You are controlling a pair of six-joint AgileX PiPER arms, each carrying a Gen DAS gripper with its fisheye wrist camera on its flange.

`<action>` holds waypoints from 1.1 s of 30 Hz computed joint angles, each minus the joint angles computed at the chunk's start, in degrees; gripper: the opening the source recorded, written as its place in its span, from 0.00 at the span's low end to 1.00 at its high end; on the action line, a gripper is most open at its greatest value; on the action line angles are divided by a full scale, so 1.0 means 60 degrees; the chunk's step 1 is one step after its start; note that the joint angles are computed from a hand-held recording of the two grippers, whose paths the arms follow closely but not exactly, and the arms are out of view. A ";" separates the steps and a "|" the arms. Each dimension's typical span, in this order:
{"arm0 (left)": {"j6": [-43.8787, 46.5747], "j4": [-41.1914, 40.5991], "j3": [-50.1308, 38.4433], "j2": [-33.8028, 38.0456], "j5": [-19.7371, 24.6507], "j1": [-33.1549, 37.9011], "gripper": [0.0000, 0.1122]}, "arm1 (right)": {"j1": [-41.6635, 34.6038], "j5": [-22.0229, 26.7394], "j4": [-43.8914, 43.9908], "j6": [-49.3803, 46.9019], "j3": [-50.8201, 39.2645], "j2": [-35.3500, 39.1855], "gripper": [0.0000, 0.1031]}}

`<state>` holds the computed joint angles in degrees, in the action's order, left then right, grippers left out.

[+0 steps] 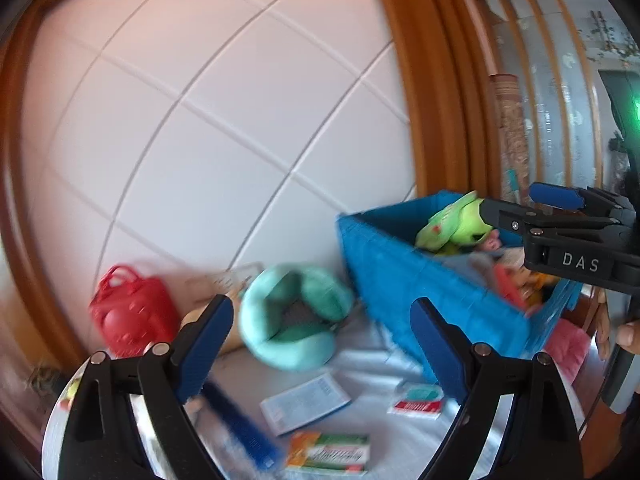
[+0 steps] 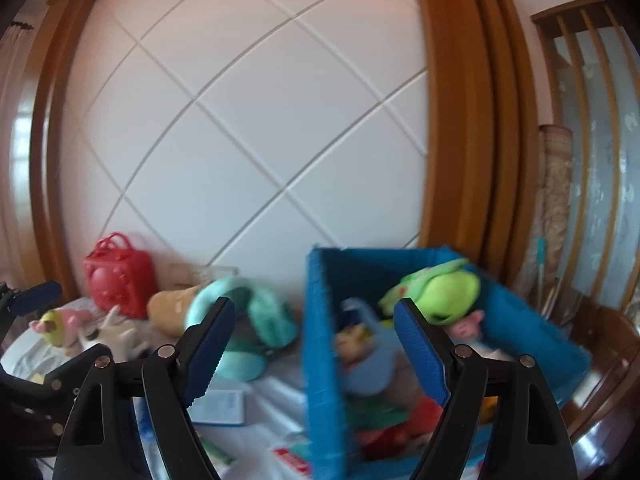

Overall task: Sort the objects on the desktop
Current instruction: 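Open both tools to drop the frog plush into the crate, then withdraw both tools and move them toward the white glove plush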

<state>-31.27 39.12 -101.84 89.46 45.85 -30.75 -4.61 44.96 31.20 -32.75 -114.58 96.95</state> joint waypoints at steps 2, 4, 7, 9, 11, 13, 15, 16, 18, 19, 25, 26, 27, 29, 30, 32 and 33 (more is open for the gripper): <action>0.0096 -0.0269 0.1162 -0.0847 -0.0306 0.0538 0.81 | 0.0569 -0.0412 -0.0417 0.0337 0.0787 -0.0394 0.79; 0.0270 -0.0500 0.1965 -0.1468 -0.0501 0.1006 0.81 | 0.1271 -0.0783 -0.0982 0.0874 0.1527 -0.0737 0.79; 0.0572 -0.0898 0.3020 -0.2259 -0.0873 0.1778 0.81 | 0.2207 -0.1245 -0.1813 0.1655 0.2321 -0.1088 0.79; 0.0777 -0.1257 0.3496 -0.2603 -0.1087 0.2314 0.81 | 0.2810 -0.1396 -0.2393 0.2163 0.2589 -0.1137 0.79; 0.1020 -0.1655 0.4013 -0.2938 -0.1416 0.2896 0.81 | 0.3154 -0.1415 -0.2628 0.2384 0.2588 -0.1040 0.79; 0.0944 -0.1585 0.4503 -0.3194 -0.1704 0.3316 0.81 | 0.3570 -0.1448 -0.2788 0.2510 0.2514 -0.0840 0.79; 0.0700 -0.1375 0.4952 -0.3420 -0.1875 0.3712 0.81 | 0.3883 -0.1593 -0.2826 0.2483 0.2510 -0.0647 0.79; 0.0559 -0.1318 0.5154 -0.3506 -0.1943 0.3969 0.81 | 0.3995 -0.1589 -0.2835 0.2453 0.2457 -0.0530 0.79; 0.0624 -0.1535 0.5493 -0.3631 -0.2166 0.4540 0.81 | 0.4170 -0.1473 -0.2662 0.2311 0.2233 -0.0191 0.79; 0.0405 -0.1310 0.5644 -0.3642 -0.2193 0.4763 0.81 | 0.4252 -0.1399 -0.2435 0.2157 0.2094 0.0039 0.79; -0.1237 -0.0026 0.6604 -0.3549 -0.2484 0.6090 0.81 | 0.4593 -0.1191 -0.1358 0.0995 0.1451 0.1224 0.79; -0.1315 -0.0013 0.6768 -0.3548 -0.2562 0.6293 0.81 | 0.4639 -0.1224 -0.1237 0.0860 0.1443 0.1334 0.79; -0.1305 -0.0042 0.6903 -0.3531 -0.2642 0.6457 0.81 | 0.4702 -0.1226 -0.1015 0.0626 0.1425 0.1503 0.79; -0.1200 -0.0072 0.7129 -0.3410 -0.2767 0.6743 0.81 | 0.4864 -0.1160 -0.0820 0.0462 0.1316 0.1836 0.79; -0.1147 -0.0064 0.7224 -0.3328 -0.2928 0.6900 0.81 | 0.4998 -0.0940 -0.0781 0.0479 0.1037 0.2144 0.79; -0.0961 -0.0176 0.7377 -0.3076 -0.3414 0.7320 0.81 | 0.5211 -0.0741 -0.0782 0.0479 0.0666 0.2522 0.79; -0.0542 -0.0569 0.7380 -0.2909 -0.3655 0.7577 0.81 | 0.5432 -0.0683 -0.0980 0.0591 0.0387 0.2791 0.79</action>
<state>-34.52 35.71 -57.56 72.01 23.92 14.71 27.98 40.86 25.32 -29.21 -112.26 113.70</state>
